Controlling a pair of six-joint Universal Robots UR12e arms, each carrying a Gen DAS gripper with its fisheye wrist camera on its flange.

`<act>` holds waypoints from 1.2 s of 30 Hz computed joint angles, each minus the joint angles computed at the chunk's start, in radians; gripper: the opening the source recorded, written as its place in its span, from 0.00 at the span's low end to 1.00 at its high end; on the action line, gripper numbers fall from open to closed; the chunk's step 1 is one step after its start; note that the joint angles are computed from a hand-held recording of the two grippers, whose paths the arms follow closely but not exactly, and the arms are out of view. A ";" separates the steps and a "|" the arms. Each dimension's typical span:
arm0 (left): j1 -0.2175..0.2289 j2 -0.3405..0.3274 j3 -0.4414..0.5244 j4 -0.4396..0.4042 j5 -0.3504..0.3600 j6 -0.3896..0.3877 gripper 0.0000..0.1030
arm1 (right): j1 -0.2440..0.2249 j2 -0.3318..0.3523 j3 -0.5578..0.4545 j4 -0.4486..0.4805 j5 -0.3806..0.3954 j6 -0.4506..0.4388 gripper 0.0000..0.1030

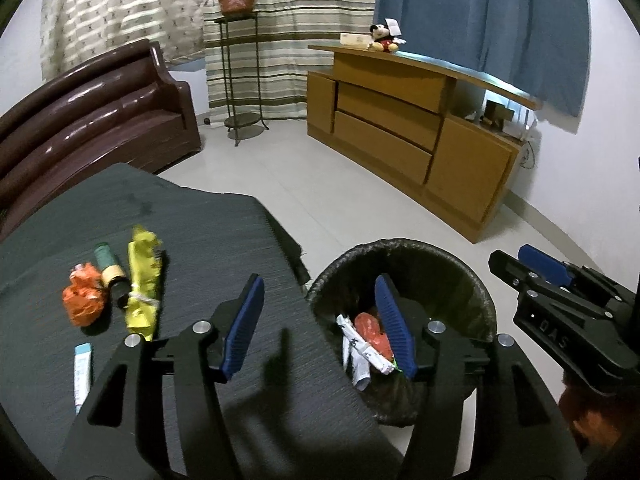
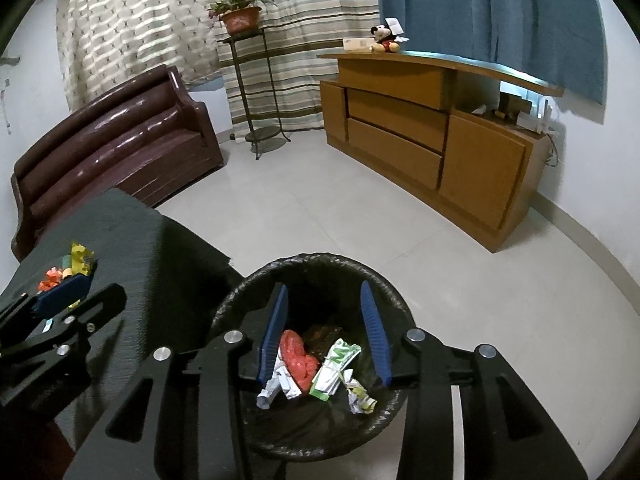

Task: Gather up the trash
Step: 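Move the left tool to the blue-white toothpaste tube and grasp it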

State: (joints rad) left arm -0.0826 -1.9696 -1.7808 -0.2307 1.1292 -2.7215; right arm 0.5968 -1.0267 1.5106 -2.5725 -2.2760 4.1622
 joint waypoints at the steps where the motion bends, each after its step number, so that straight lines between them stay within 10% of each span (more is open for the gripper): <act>1: 0.004 0.004 -0.003 0.002 0.001 -0.003 0.55 | 0.001 0.002 -0.004 -0.002 0.002 -0.006 0.38; 23: 0.125 0.033 -0.038 0.014 0.131 -0.094 0.55 | 0.039 0.095 -0.156 -0.035 0.096 -0.185 0.40; 36: 0.161 0.027 -0.011 -0.130 0.160 -0.093 0.53 | 0.053 0.163 -0.272 -0.023 0.165 -0.228 0.40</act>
